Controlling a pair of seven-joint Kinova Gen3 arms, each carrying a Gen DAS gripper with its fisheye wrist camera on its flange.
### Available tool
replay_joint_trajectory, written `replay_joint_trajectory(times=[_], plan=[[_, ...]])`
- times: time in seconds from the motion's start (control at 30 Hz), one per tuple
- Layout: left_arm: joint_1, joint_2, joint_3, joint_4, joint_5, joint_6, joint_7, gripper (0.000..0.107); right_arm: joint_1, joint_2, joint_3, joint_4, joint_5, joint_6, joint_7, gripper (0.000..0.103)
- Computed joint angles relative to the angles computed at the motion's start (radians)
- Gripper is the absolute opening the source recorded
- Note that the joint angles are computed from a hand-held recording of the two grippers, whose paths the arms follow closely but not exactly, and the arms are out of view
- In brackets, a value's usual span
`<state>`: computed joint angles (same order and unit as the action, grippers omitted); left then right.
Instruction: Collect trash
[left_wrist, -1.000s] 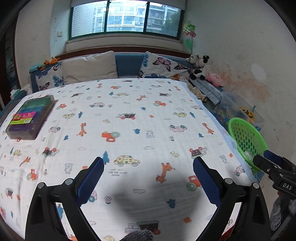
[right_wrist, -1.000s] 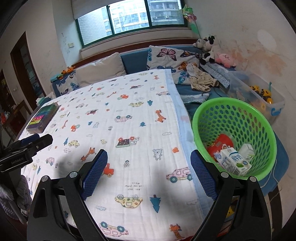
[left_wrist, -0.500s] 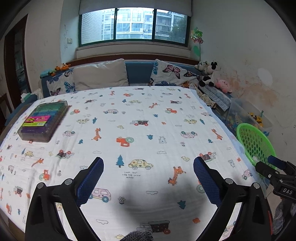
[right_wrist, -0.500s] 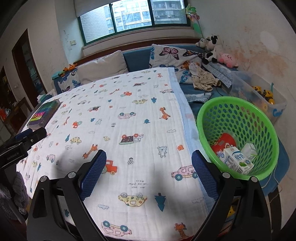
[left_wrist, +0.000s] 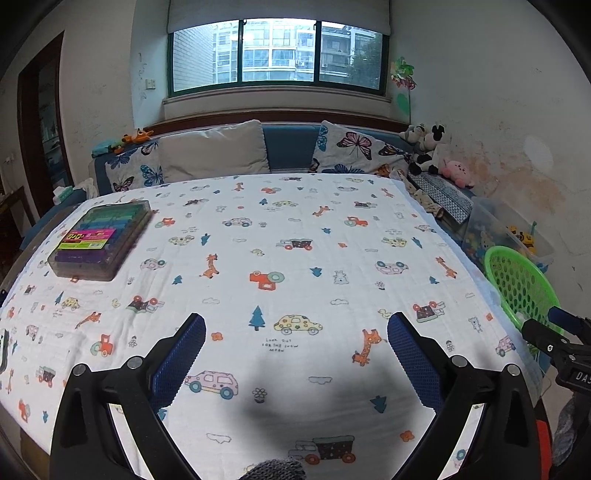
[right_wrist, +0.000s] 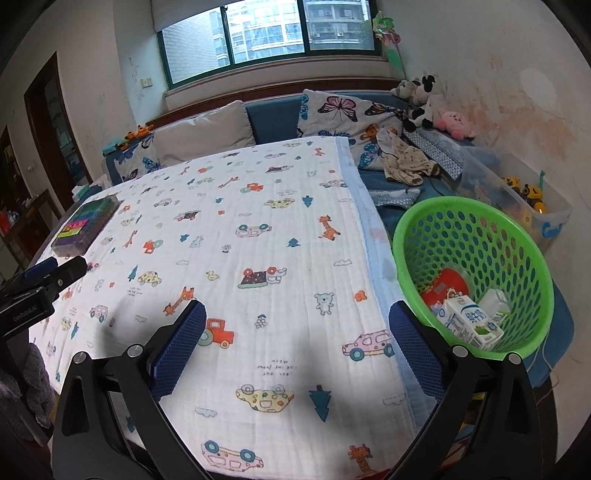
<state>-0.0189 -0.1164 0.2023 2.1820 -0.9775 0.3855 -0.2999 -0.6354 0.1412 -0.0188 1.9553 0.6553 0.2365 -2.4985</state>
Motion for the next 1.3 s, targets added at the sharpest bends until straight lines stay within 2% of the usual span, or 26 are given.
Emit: replay_joint_trajectory(times=[0.77,1.3], plan=[[0.024,-0.005,0.010,0.021,-0.109,0.062,0.128,0.096,-0.012,-0.002,0.000,0.000,0.072,0.008,-0.073,0.098],[0.044,-0.004,-0.002,0.021,-0.118,0.070,0.147,0.096,-0.004,-0.005,-0.010,-0.002,0.080,0.008,-0.080,0.099]])
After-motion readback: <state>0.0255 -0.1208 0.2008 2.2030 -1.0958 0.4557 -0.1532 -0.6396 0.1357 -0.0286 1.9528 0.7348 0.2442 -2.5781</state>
